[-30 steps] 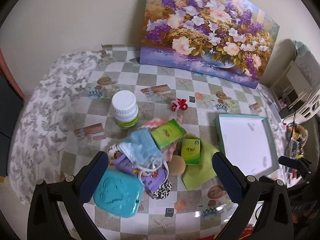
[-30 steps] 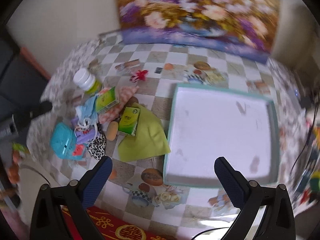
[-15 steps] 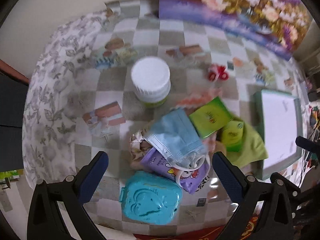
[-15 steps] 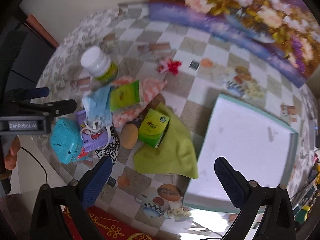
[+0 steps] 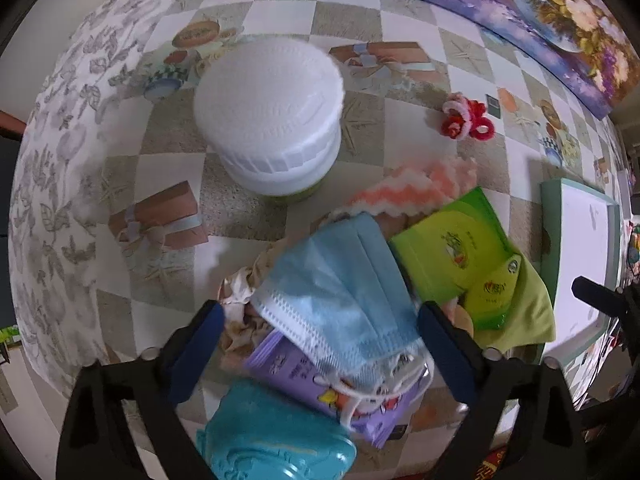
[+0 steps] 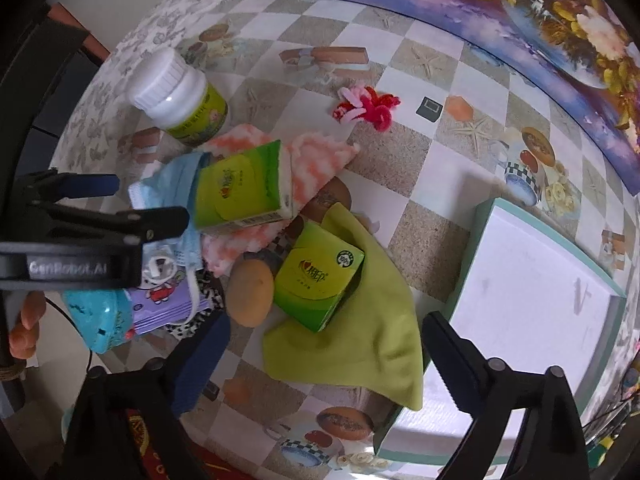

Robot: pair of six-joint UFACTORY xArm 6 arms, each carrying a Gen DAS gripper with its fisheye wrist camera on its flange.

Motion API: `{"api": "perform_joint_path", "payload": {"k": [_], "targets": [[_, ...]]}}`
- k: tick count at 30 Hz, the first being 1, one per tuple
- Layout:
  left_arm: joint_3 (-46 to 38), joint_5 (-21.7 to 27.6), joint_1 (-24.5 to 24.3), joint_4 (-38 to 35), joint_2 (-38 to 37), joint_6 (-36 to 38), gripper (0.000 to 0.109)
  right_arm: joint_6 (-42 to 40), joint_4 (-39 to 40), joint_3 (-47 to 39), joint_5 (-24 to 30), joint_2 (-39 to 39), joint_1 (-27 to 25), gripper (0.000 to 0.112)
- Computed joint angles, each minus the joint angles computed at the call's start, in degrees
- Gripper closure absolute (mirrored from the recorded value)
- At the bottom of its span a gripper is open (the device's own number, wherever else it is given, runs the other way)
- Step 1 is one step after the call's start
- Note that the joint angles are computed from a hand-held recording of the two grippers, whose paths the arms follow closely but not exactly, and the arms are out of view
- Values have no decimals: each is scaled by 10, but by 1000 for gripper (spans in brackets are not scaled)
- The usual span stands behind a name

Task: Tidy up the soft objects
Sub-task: 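Lower the left tool onto the blue face mask while the right tool approaches the green tissue pack, then grasp the blue face mask with the left tool while the right tool grasps the green tissue pack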

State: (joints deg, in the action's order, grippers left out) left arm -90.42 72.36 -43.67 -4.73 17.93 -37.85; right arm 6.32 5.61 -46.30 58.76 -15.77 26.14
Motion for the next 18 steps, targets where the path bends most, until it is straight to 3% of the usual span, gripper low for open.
{"api": "perform_joint_path", "payload": {"k": [8,15,18], "targets": [[-3,-26,13,-34,22,13,35,-19,17,-34,-17,29,-2,20],[68,-100,29,-69,-4,35,66,-20,18,-52,-23,42,13,20],[98,-128,39,-89,-22,47,74,-18,14,-59,-21,49,18,20]]}}
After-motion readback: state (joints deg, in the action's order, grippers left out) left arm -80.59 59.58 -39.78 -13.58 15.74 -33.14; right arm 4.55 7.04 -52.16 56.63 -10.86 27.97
